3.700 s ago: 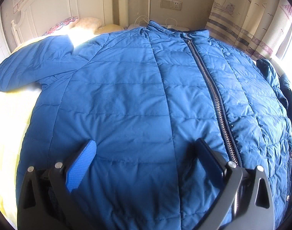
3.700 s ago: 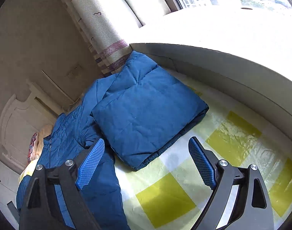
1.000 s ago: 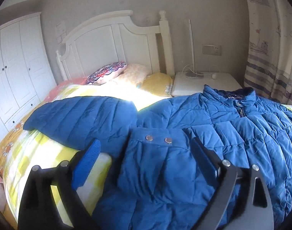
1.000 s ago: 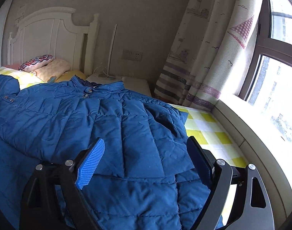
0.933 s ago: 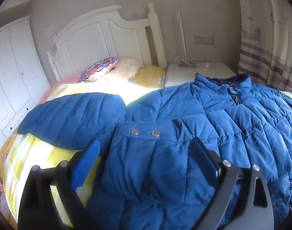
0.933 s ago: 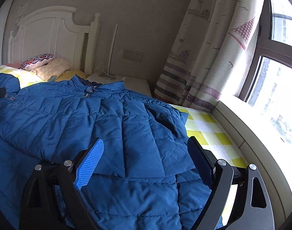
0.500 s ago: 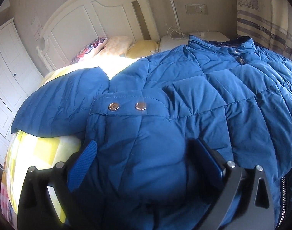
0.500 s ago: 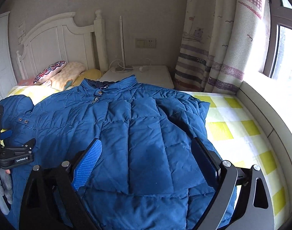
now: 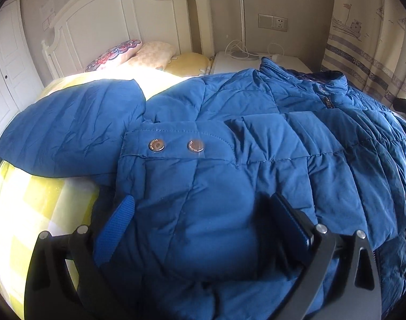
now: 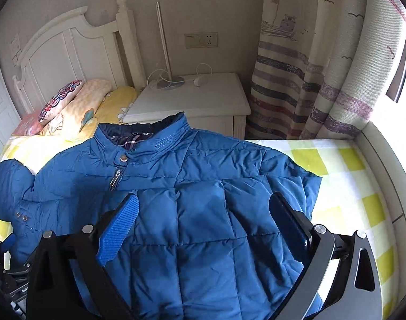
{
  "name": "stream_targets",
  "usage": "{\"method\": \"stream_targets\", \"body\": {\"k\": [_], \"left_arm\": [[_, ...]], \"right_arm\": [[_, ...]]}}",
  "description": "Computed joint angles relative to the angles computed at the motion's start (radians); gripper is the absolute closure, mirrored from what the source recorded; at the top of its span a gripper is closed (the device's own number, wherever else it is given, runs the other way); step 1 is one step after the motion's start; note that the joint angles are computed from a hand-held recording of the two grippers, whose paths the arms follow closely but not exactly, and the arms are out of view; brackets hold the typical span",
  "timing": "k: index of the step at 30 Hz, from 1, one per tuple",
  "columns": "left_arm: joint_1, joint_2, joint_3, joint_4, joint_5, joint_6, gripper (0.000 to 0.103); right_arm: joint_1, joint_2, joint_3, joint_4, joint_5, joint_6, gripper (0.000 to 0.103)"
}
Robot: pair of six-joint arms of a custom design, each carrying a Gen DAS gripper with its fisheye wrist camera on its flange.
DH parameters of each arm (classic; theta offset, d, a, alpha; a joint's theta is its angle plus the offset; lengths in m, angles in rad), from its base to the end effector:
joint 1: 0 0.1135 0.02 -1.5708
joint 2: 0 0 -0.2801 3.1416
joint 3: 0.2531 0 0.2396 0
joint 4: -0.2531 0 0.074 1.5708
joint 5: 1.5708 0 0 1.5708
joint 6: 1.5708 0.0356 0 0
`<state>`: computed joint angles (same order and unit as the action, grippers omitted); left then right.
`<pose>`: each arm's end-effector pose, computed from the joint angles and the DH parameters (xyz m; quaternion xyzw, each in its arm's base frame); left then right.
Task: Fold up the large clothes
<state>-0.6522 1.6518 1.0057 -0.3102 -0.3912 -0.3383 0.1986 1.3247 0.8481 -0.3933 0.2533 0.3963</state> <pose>0.2670 -0.1869 0.2136 0.0881 0.9327 0.0220 0.3491 0.2521 0.0416 0.2492 0.1351 0.9229 -0.0136 0.3604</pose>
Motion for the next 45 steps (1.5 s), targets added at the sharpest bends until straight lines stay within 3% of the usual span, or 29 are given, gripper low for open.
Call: {"method": "stream_targets", "body": {"k": [3, 5, 8, 13, 18, 19, 23, 27, 30, 33, 36, 37, 38, 41, 45], "left_arm": [[0.001, 0.001, -0.001, 0.004, 0.007, 0.001, 0.003], [0.003, 0.001, -0.001, 0.005, 0.013, -0.001, 0.003], [0.012, -0.007, -0.011, 0.016, 0.033, -0.006, 0.003], [0.028, -0.024, -0.029, 0.036, 0.066, -0.015, 0.003], [0.054, -0.054, -0.057, 0.067, 0.117, -0.02, 0.003], [0.082, -0.08, -0.078, 0.087, 0.173, -0.027, 0.003], [0.361, -0.237, -0.181, 0.193, 0.562, -0.133, 0.003], [0.78, -0.252, -0.175, 0.205, 0.789, -0.268, 0.003], [1.055, -0.142, -0.08, 0.169, 0.885, -0.268, 0.004], [1.237, 0.02, 0.046, 0.184, 0.979, -0.301, 0.021], [1.321, 0.196, 0.201, 0.204, 1.109, -0.366, 0.037], [1.334, 0.24, 0.247, 0.198, 1.13, -0.383, 0.054], [1.339, 0.279, 0.29, 0.181, 1.144, -0.39, 0.08], [1.343, 0.267, 0.284, 0.194, 1.142, -0.409, 0.093], [1.266, -0.038, 0.077, 0.309, 1.026, -0.361, 0.095]], "right_arm": [[-0.056, 0.216, 0.084, -0.05, -0.012, -0.017, 0.006], [-0.078, 0.219, 0.038, 0.021, -0.042, -0.031, 0.004], [-0.046, 0.164, 0.032, -0.023, 0.004, 0.032, 0.005], [0.23, -0.041, -0.091, 0.019, 0.077, 0.13, 0.004], [0.478, 0.122, -0.063, -0.03, 0.226, 0.208, 0.004], [0.483, 0.131, -0.067, -0.018, 0.247, 0.209, 0.004], [0.384, 0.081, -0.128, 0.073, 0.115, 0.172, 0.004], [0.396, 0.075, -0.141, 0.082, 0.13, 0.183, 0.004], [0.397, 0.071, -0.145, 0.086, 0.126, 0.187, 0.004], [0.397, 0.069, -0.145, 0.086, 0.125, 0.186, 0.004], [0.391, 0.067, -0.15, 0.093, 0.116, 0.183, 0.004], [0.391, 0.065, -0.151, 0.094, 0.113, 0.186, 0.004], [0.383, 0.059, -0.157, 0.101, 0.106, 0.179, 0.004], [0.381, 0.02, -0.189, 0.133, 0.108, 0.184, 0.005], [0.398, -0.196, -0.348, 0.28, 0.195, 0.242, 0.006]]}}
